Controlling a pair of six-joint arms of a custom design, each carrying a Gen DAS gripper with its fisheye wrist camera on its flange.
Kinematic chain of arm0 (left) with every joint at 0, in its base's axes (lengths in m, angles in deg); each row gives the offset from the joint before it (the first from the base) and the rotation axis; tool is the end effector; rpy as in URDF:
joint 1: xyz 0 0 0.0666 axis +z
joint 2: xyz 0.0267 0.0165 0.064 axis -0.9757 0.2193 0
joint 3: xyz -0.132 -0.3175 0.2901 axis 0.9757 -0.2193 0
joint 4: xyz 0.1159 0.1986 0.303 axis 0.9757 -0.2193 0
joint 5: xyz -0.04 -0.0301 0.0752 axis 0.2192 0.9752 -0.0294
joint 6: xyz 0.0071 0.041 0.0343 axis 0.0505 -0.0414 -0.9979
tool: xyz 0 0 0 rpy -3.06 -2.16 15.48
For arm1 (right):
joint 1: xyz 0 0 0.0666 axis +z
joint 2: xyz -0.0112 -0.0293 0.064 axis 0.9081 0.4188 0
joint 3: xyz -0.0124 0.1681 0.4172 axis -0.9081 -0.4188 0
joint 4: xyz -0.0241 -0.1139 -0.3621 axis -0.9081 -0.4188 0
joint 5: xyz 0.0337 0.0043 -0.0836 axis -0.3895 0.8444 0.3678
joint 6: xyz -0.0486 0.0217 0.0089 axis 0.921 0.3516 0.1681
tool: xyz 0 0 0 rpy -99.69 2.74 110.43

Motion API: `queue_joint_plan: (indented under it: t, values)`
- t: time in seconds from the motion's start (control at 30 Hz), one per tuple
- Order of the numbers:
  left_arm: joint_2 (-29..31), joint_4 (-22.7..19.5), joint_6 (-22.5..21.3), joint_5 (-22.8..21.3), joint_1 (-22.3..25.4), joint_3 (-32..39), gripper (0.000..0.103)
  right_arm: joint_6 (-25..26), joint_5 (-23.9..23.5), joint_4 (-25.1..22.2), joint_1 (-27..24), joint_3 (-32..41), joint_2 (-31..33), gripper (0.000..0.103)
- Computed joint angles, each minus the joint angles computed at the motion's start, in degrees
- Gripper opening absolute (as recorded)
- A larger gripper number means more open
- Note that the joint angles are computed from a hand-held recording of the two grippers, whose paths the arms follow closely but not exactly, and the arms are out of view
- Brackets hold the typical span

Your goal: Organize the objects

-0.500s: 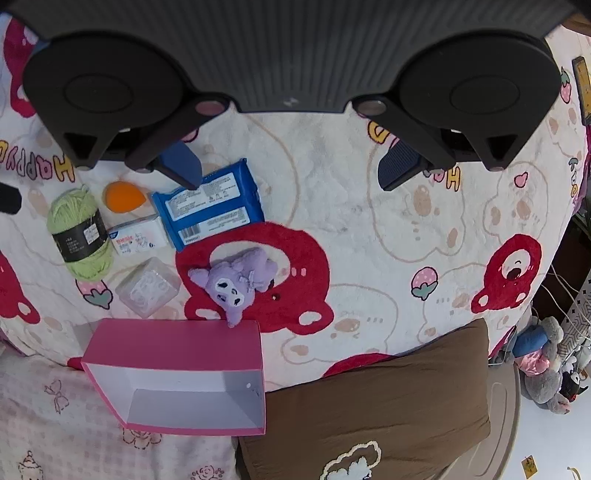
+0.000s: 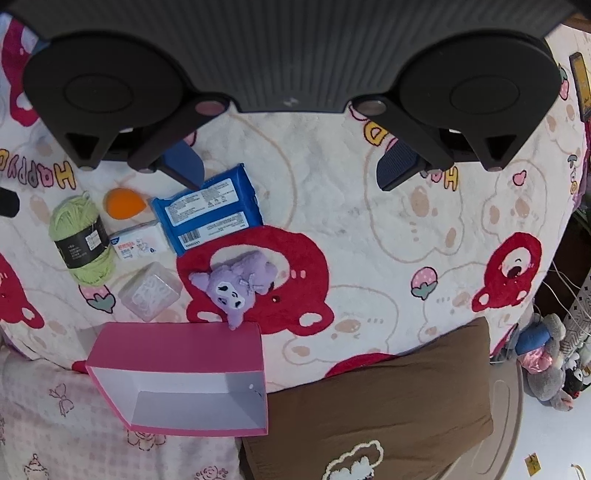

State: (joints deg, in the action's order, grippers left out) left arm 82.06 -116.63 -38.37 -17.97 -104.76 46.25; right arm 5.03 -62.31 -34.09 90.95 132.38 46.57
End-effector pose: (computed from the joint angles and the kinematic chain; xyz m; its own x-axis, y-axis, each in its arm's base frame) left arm 0.5952 -0.2948 0.5271 -0.8472 0.0197 -0.5309 -0.0554 0.9906 0.1251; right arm 0.5799 0.2669 0.5051 -0.8279 -0.0422 -0.5593 -0.0015 0.9973 -0.0730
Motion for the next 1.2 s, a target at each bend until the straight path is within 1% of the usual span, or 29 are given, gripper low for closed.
queue_joint_plan:
  t: [0.17,0.43,0.57,0.67,0.83,0.97,1.03,1.2]
  values:
    - [0.88,-1.26,0.33,1.16,0.14,1.37,0.101,0.59,-0.25,0.43,-0.2,-0.19,-0.18,0.1]
    - [0.62,0.15,2.33,4.01,0.59,0.39,0.101,0.67,-0.8,0.4,-0.29,0.32,0.28,0.1]
    - [0.52,0.5,3.09,4.34,0.8,0.02,0.101,0.88,-0.85,0.65,-0.16,0.26,0.34,0.1]
    - [0.76,-0.04,3.66,4.38,0.96,0.28,0.102,0.96,-0.77,0.66,-0.06,0.38,0.46,0.1]
    - [0.93,-0.37,3.59,4.56,1.15,0.49,0.103,0.24,-0.6,0.56,-0.05,0.69,0.71,0.101]
    - [1.16,-0.9,3.49,5.6,1.51,1.26,0.103,0.37,-0.33,0.22,0.0,1.01,0.88,0.101]
    - [1.23,-1.19,3.24,5.32,1.58,1.82,0.103,0.63,-0.27,0.41,-0.01,0.86,0.77,0.101]
    - [2.49,-4.11,1.27,2.93,1.4,5.58,0.103,1.3,-0.22,-0.22,0.16,1.97,0.9,0.101]
